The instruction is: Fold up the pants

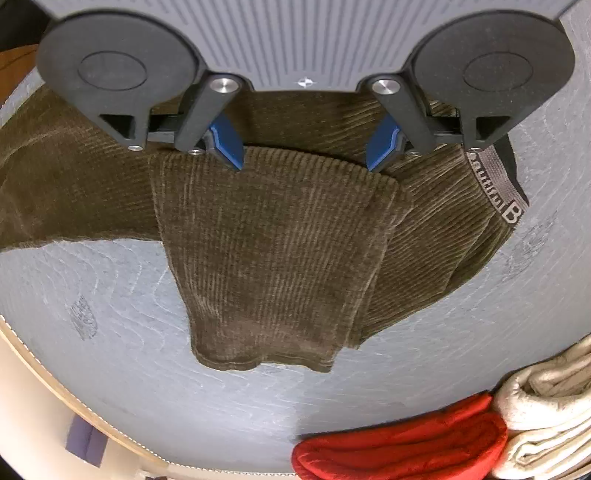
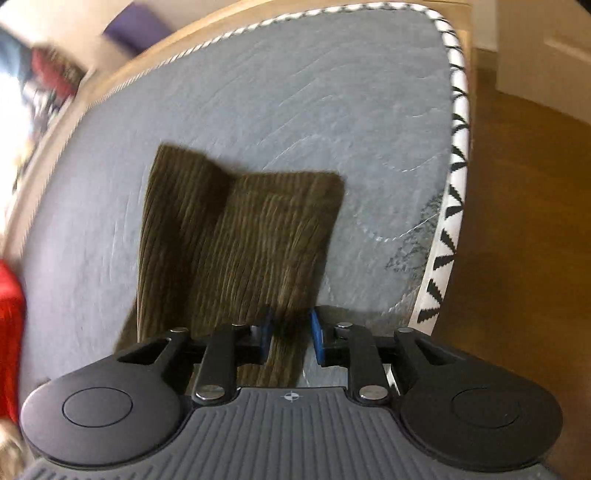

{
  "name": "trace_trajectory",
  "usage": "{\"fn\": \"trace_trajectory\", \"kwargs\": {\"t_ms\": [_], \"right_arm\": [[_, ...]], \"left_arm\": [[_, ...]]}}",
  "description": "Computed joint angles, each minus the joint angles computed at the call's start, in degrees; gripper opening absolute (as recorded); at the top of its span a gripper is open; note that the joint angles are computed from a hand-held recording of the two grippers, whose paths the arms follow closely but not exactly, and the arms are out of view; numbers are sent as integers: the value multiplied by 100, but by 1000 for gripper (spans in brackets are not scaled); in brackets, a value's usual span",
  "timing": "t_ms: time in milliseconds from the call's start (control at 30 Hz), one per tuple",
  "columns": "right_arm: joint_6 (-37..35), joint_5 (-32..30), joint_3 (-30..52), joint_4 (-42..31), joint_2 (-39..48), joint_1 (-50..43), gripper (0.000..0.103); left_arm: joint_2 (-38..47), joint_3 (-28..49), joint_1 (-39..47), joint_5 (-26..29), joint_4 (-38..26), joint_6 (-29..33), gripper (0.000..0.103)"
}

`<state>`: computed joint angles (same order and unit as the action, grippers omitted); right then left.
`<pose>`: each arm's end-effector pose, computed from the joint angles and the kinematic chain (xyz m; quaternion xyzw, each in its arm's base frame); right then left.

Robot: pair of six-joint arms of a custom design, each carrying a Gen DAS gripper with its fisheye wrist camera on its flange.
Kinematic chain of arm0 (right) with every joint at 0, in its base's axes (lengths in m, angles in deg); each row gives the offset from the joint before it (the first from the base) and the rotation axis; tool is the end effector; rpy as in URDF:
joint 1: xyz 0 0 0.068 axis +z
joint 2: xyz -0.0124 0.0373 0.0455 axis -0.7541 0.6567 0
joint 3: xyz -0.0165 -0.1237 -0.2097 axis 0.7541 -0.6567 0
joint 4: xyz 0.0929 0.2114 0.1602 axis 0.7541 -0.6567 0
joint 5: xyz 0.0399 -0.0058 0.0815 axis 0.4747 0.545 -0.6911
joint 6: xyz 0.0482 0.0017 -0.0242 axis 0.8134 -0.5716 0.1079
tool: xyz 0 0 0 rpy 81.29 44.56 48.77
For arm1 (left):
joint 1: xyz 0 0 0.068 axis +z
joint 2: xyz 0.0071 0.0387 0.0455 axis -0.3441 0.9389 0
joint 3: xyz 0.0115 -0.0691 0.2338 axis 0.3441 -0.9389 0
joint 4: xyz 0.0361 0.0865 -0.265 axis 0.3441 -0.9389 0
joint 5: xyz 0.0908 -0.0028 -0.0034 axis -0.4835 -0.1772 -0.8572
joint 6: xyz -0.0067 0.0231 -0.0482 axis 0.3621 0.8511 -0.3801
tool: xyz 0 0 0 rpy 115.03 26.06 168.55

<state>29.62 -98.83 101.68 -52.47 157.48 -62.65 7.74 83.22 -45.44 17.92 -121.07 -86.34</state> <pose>0.3357 -0.0710 0.1595 0.3132 0.9073 0.1770 0.2179 0.3099 -0.1303 0.2387 -0.2049 0.9490 0.1032 0.2163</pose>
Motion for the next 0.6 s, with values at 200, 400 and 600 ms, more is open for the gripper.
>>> {"fn": "trace_trajectory", "kwargs": {"t_ms": [200,400,600], "right_arm": [[-18,336,-408,1023,-315,94,4],[559,1637,-276,894,-53,-156,0],[202,725,-780,2176,-535,232,3]], "left_arm": [[91,70,5,30,80,24,79],[38,45,-10,92,152,96,79],[70,105,10,95,202,181,80]]}}
